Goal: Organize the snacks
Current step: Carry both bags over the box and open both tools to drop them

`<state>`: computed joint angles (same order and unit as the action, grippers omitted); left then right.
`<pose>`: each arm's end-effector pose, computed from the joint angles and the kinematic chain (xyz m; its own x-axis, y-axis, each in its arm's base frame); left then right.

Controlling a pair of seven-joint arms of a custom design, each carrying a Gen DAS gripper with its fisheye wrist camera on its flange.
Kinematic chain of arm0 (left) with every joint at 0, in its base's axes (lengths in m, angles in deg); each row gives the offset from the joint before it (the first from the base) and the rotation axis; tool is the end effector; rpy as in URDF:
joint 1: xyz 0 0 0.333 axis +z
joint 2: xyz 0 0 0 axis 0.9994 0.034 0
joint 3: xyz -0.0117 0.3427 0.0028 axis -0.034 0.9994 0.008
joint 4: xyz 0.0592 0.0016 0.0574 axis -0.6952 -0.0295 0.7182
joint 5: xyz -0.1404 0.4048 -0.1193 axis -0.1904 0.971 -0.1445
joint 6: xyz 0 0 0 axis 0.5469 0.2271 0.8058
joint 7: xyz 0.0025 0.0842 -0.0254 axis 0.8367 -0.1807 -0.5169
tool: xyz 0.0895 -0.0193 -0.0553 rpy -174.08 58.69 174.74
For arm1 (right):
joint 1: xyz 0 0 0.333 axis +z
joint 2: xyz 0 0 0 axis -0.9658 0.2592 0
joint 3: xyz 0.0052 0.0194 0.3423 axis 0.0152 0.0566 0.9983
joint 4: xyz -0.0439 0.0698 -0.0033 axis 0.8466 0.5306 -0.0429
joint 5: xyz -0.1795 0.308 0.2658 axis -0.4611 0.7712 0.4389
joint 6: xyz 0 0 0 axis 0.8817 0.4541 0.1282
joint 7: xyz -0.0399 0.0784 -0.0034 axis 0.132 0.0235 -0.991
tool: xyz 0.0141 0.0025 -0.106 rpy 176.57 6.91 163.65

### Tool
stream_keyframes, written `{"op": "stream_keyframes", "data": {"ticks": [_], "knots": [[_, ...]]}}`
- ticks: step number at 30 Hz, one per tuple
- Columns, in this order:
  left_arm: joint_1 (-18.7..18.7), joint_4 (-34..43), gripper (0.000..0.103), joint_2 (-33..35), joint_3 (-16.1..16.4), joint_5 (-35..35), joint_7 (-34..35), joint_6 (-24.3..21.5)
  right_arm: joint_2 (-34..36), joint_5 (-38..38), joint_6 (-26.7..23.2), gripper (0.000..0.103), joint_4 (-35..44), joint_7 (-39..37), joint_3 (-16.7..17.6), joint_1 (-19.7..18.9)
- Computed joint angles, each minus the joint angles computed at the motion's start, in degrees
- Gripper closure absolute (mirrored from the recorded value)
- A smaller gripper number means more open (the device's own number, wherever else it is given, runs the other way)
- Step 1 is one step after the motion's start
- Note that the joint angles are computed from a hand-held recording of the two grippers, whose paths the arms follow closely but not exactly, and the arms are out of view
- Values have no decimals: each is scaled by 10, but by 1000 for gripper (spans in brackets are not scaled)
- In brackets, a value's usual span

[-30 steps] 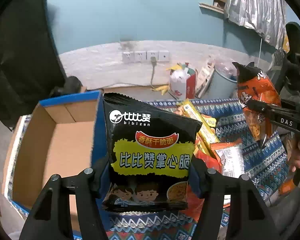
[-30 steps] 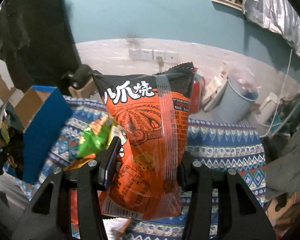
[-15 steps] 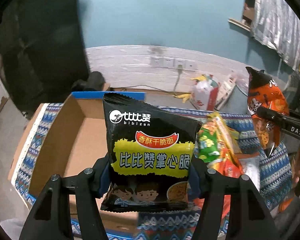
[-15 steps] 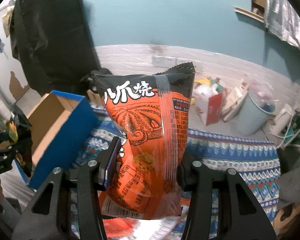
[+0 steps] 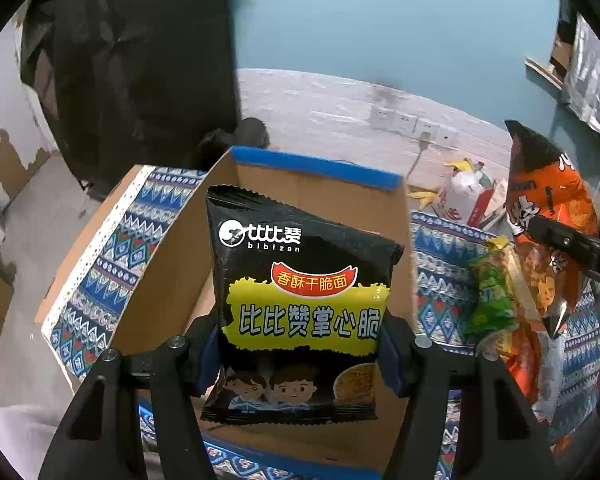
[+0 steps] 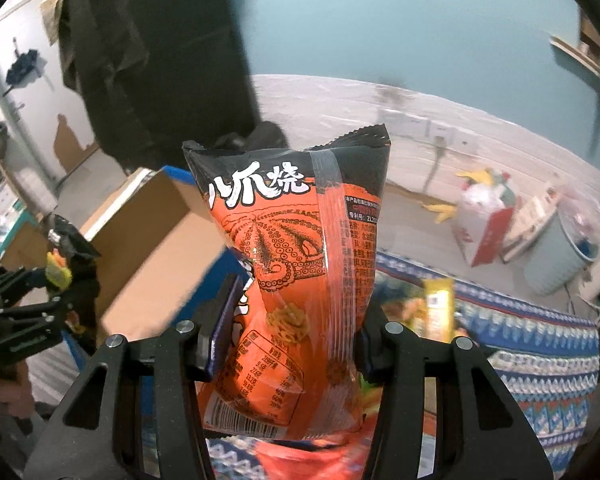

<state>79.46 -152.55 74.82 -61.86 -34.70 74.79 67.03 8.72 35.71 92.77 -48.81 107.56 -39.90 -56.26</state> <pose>0.4649 -0.2166 0.4182 0.5213 -0.8520 0.0496 -0.6556 -0.4370 -0.6159 0.6324 0.2874 0.4390 0.6011 -0.7913 -0.1115 -0.6891 -0.4425 -0.5739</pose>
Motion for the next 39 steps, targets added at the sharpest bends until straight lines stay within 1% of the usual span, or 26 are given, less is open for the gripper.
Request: {"op": "stream_keyframes", "data": {"ticks": [8,15,18,21,25,30,33,35,37,39], "knots": [[11,-29,38,-9,11,-15,-7,14,33,15,-27,54,39,-8,22,22],[13,-43,38,-30,10,-40,7,-4,53,21,-45,54,60,-20,34,38],[14,-45,29,-41,5,-44,7,-25,62,24,-58,54,72,-27,36,41],[15,-53,28,-57,3,-44,3,-33,69,27,-64,54,82,-28,38,46],[15,-57,24,-72,-2,-46,0,-58,79,31,-68,54,94,-31,43,53],[14,-62,24,-81,-2,-49,1,-63,97,21,-85,54,112,-27,43,63],[13,-62,24,-82,-2,-51,2,-63,108,22,-107,51,123,-25,45,63],[14,-62,24,-83,-4,-49,1,-65,108,25,-108,51,121,-21,44,63],[13,-62,24,-83,-3,-49,1,-61,106,26,-110,47,120,-22,43,61],[13,-60,24,-82,-4,-48,1,-61,101,26,-101,43,114,-21,42,62]]}}
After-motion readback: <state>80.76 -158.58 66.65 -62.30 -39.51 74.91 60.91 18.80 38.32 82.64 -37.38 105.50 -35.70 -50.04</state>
